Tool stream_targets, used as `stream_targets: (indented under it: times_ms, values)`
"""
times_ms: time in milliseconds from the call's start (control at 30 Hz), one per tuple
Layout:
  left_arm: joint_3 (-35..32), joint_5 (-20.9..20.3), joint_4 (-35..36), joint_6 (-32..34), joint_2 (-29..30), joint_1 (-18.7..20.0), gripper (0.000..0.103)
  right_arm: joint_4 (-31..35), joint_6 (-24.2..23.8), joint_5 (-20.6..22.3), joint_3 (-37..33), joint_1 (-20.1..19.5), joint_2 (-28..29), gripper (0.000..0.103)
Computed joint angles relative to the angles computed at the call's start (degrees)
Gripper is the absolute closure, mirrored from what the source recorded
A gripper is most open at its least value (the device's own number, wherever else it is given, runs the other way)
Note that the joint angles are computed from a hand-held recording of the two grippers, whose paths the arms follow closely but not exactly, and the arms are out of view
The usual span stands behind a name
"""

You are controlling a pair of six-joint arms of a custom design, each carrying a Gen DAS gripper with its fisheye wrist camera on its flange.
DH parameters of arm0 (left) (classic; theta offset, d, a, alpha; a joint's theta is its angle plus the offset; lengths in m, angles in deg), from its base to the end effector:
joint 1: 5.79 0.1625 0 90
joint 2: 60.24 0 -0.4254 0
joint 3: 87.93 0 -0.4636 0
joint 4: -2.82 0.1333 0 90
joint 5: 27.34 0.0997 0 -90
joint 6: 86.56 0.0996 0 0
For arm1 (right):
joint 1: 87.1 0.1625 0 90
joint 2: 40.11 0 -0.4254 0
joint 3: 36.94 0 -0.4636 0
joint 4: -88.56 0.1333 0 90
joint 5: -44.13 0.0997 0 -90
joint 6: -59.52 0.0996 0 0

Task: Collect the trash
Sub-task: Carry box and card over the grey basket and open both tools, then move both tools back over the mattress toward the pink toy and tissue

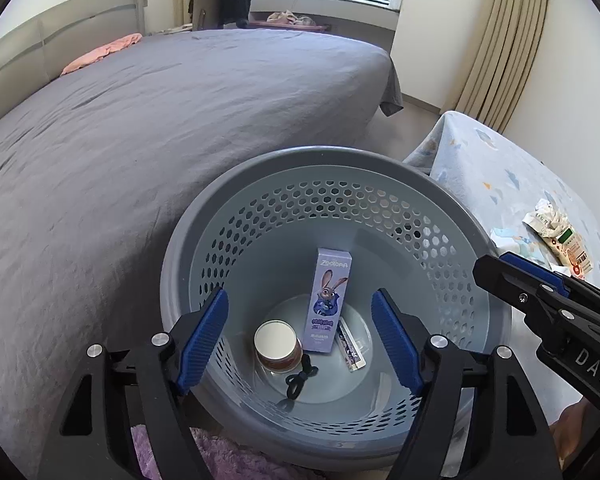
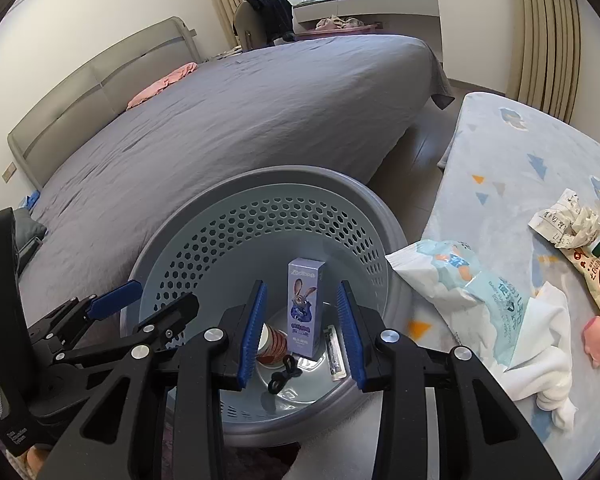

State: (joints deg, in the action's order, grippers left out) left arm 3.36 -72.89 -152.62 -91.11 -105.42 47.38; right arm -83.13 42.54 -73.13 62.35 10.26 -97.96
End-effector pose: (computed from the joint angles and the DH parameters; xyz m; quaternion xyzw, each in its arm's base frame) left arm -0.2804 -0.7131 0.0961 0.1927 0.8943 -0.2771 0.2939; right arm 0.1776 -0.6902 0.2127 0.1131 -0.9091 0.3146 0.2485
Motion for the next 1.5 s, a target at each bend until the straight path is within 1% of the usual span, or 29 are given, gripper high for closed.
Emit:
stream_targets:
  times_ms: [233,433,600,700,1033,1167,1500]
  values:
    - [0.44,0.56,-0.43,-0.21,-0.33,-0.16,0.024,-1.26,-0.21,-0.65,0.65,0.3,-0.27,0.064]
    - [1.02,0.84,-0.61,-0.46,-0.89,-0.45,0.018,-2.61,-0.25,-0.98,1.9,0.54,-1.19,0.057]
    - [1.69,0.65,-0.63,-0.82,-1.5,-0.91,0.017,-3.8,-0.49,-1.2,3.15,0.79,-2.25,0.049]
    - [2.21,0.92,-1.02,-0.75,-1.75,-1.41,0.014,-4.33,-0.61,-1.48,3.9,0.94,-2.92,0.048]
    - [3.56,0.75,-1.45,-0.78,-2.48,-2.91,0.013,-6.05,0.18,-2.23,7.05,0.88,-6.05,0.044]
    - [3.87,-0.09,-0.86,-1.38,-2.61,-3.44,0.013,-6.69,0.61,-2.48,8.5,0.74,-7.48,0.043]
    - [4.59,-0.7,-0.35,-2.09,-2.24,-5.14,0.013,-8.0,1.43,-2.92,12.24,-0.3,-11.44,0.043]
